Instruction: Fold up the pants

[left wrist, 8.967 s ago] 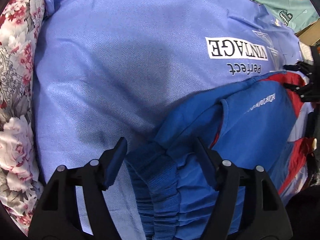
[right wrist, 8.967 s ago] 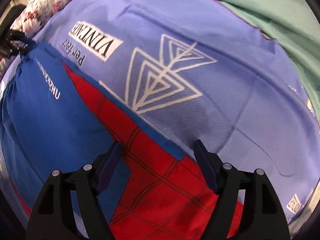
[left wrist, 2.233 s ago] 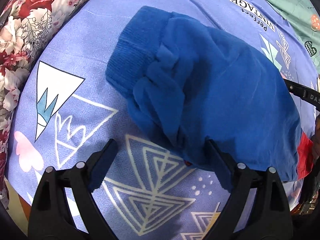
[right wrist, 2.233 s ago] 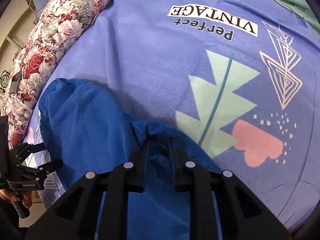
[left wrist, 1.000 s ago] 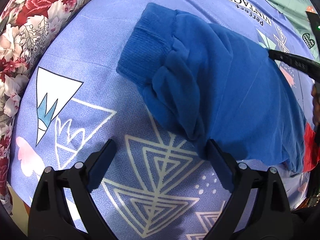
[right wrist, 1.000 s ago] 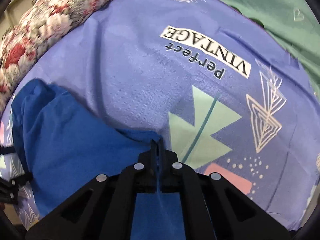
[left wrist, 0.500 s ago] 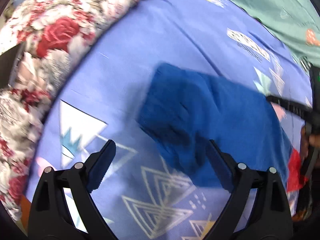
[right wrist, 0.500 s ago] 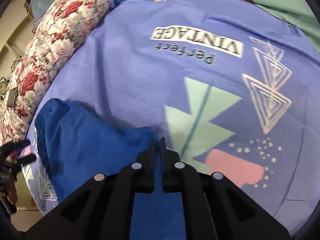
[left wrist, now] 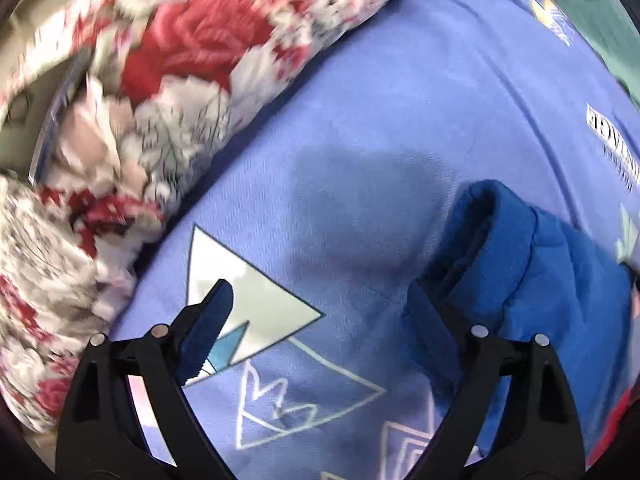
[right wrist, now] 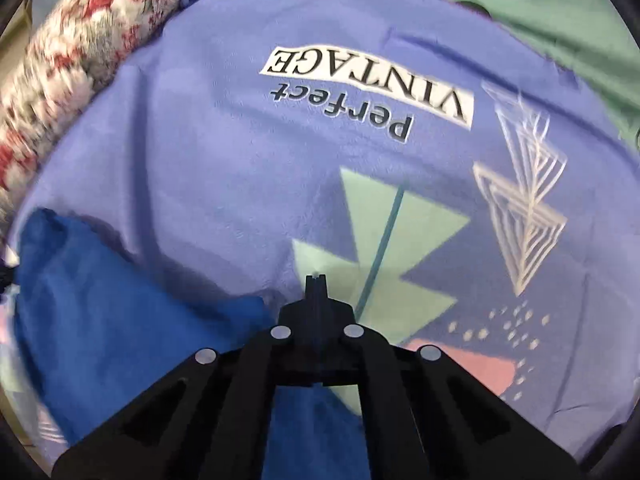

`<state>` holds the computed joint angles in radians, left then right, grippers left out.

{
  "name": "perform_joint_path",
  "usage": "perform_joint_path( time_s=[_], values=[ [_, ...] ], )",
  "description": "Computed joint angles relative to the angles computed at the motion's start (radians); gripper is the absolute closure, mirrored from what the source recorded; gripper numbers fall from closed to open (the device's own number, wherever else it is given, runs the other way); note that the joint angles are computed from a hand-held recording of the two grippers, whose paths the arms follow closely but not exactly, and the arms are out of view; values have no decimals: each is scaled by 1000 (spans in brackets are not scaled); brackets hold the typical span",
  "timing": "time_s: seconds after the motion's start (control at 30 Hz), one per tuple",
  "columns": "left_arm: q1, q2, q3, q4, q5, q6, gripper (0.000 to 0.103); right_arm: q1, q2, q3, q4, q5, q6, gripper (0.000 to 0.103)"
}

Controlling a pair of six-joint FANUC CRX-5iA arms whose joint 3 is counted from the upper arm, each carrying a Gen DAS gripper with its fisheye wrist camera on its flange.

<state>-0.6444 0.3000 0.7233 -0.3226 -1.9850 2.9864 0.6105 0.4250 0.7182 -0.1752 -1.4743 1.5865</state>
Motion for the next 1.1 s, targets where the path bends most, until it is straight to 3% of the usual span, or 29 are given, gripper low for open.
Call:
perform_joint_path(
  time_s=[0.07, 0.13, 0.17, 0.27, 0.33, 0.4, 0.47, 0.63, 0.73, 0.8, 0.87, 0.97, 1.0, 1.03, 1.1],
  values=[
    [-20, -23, 10, -45, 19, 29, 14, -60, -29, 14, -94, -11, -8, 96],
    [-36, -36, 30, -67, 45, 31, 14, -128, -69, 7, -192, -41, -14, 47],
    [-43, -42, 35, -69, 72, 32, 14, -147, -85, -3, -214, -49, -12, 46],
    [-67, -30, 73, -73, 154, -22, 12, -230, -128, -28, -344, -154, 34, 46],
    [-65, -2, 92, -36, 198, -97, 11, -264, -165, -83, -364, -187, 56, 47],
    [-50, 56, 135, 12, 180, -159, 11, -240, -213, -185, -248, -146, 76, 50],
    [-30, 110, 154, 64, 146, -180, 11, -254, -235, -236, -214, -125, 50, 53],
    [-16, 104, 82, 100, 155, -139, 10, -246, -303, -320, -131, -26, 56, 53],
    [1, 100, 62, 116, 170, -142, 10, -183, -318, -371, -27, 50, 107, 53],
    [7, 121, 93, 114, 147, -173, 10, -184, -286, -346, -44, 20, 139, 54],
    [9, 132, 114, 111, 132, -191, 10, -198, -270, -330, -53, -10, 176, 63],
    [17, 140, 121, 109, 134, -211, 10, -160, -272, -364, 20, 26, 198, 80],
    [14, 123, 98, 111, 137, -207, 9, -160, -264, -356, 22, 26, 198, 94],
    [19, 123, 93, 118, 144, -203, 9, -171, -248, -329, 13, 13, 185, 99],
    [14, 97, 51, 122, 163, -181, 9, -184, -251, -318, 11, 31, 164, 100]
  ],
)
